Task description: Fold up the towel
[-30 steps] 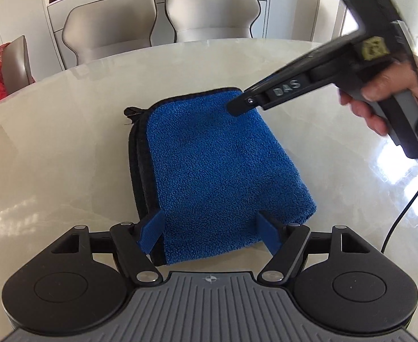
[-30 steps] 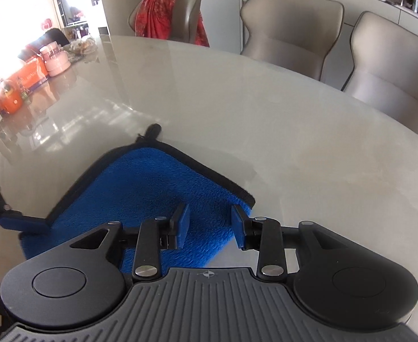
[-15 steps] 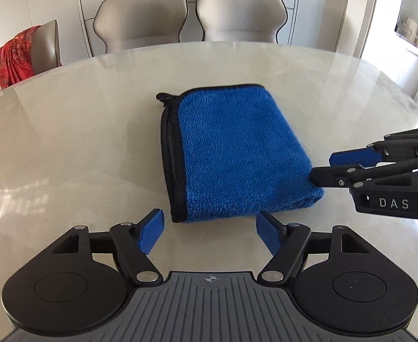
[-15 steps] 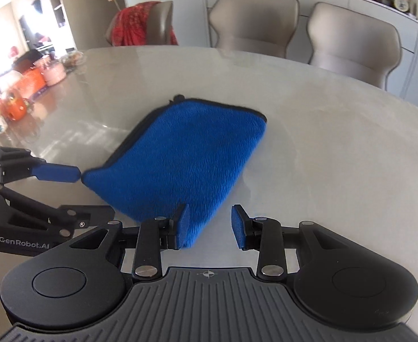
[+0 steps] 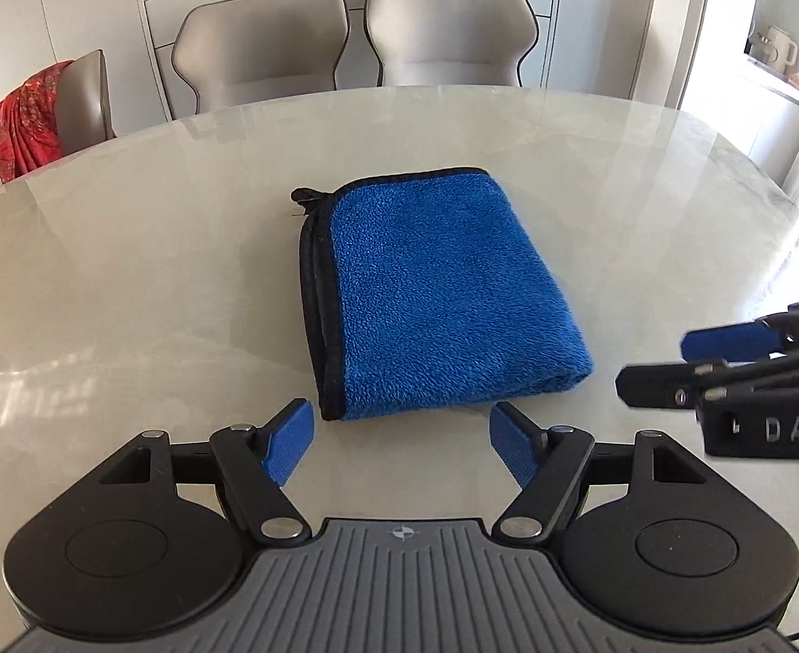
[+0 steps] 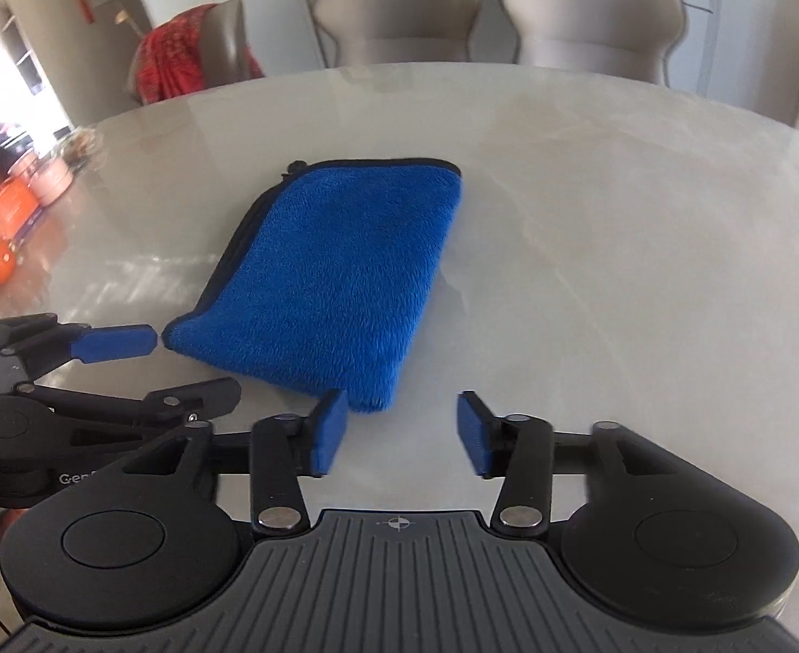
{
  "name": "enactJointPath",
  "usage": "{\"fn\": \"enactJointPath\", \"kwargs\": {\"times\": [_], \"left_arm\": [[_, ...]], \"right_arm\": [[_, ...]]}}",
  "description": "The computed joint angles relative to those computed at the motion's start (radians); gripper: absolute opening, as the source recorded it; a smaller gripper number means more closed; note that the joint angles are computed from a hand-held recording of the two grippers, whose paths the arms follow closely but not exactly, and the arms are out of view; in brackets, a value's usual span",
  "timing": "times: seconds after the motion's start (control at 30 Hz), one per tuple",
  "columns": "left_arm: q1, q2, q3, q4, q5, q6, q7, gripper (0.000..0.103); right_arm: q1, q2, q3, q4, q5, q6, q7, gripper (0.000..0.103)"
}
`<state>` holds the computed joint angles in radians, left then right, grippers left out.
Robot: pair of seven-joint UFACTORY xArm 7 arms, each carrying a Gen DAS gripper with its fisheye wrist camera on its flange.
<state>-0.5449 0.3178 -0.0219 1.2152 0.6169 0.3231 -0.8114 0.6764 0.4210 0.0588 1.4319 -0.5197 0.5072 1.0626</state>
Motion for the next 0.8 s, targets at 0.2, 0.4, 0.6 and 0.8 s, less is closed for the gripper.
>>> {"fn": "enactJointPath", "kwargs": {"times": [0.2,0.4,0.6,0.8], "left_arm": [[-0.006,-0.104,-0.021,-0.085,0.03,0.041,-0.067,0.075],[0.026,-0.178,-0.075,-0.135,0.066,0.073,-0.122,0.077],[0.035,-0.21,-0.117,-0.136,0.123,0.157,-0.172,0.083],[0.042,-0.257,-0.152,-0.154,0.183,0.219,-0.264,0.085]], "right_arm": [[0.037,-0.07,0.02,-0.033,-0.016,0.104,0.114,0.083],[0.042,-0.122,0.052,-0.057,-0.059,0.173,0.218,0.092],[0.049,-0.152,0.082,-0.06,-0.114,0.272,0.288,0.096],[0.055,-0.174,0.111,-0.062,-0.151,0.334,0.315,0.099]]}}
